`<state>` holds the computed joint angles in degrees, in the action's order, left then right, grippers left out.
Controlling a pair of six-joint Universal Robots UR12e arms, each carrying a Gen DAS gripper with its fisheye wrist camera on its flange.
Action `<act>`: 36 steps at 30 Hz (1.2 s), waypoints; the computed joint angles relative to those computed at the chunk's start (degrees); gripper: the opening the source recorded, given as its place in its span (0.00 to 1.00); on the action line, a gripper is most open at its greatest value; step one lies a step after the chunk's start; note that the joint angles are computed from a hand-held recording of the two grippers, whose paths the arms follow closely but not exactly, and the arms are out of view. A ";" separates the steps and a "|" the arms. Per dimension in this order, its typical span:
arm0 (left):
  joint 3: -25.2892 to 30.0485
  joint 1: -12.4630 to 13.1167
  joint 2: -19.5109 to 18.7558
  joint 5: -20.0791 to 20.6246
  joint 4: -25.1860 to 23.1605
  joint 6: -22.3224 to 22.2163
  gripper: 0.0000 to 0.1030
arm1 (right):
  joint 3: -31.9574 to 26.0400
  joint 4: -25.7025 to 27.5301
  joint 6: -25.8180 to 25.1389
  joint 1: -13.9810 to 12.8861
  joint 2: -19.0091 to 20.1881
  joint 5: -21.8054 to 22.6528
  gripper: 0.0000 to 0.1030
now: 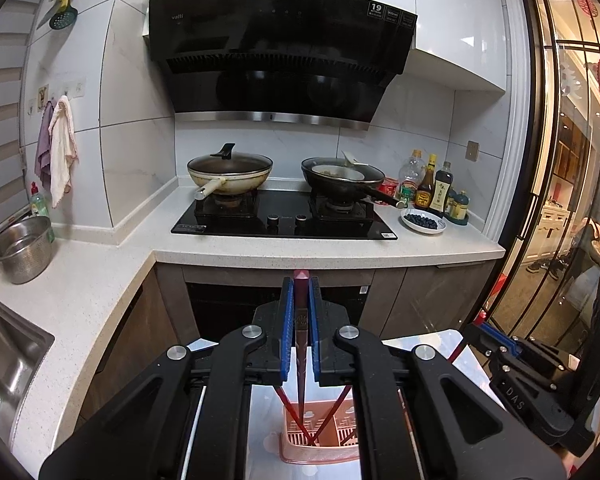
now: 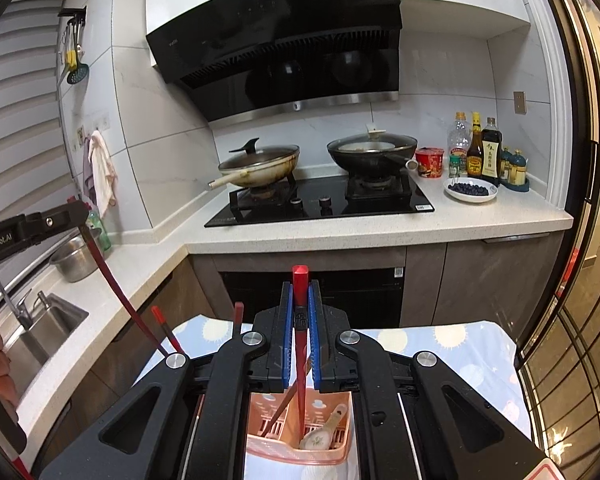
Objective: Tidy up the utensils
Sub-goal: 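Lower both chopsticks into the pink caddy and open both tools, then withdraw both open tools from the caddy back over the remaining utensils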
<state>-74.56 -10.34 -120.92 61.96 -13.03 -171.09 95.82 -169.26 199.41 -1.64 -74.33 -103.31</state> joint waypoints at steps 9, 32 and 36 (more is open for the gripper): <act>-0.26 -0.17 -0.42 2.34 -0.63 -1.03 0.22 | 0.19 0.54 0.23 0.22 0.33 -1.01 0.19; -9.50 1.50 3.58 3.96 -1.38 1.38 0.45 | 7.64 1.55 3.37 2.03 -5.13 -1.20 0.31; -13.75 2.40 5.69 3.87 -0.65 2.62 0.46 | 10.85 1.71 4.02 3.32 -7.44 -2.34 0.34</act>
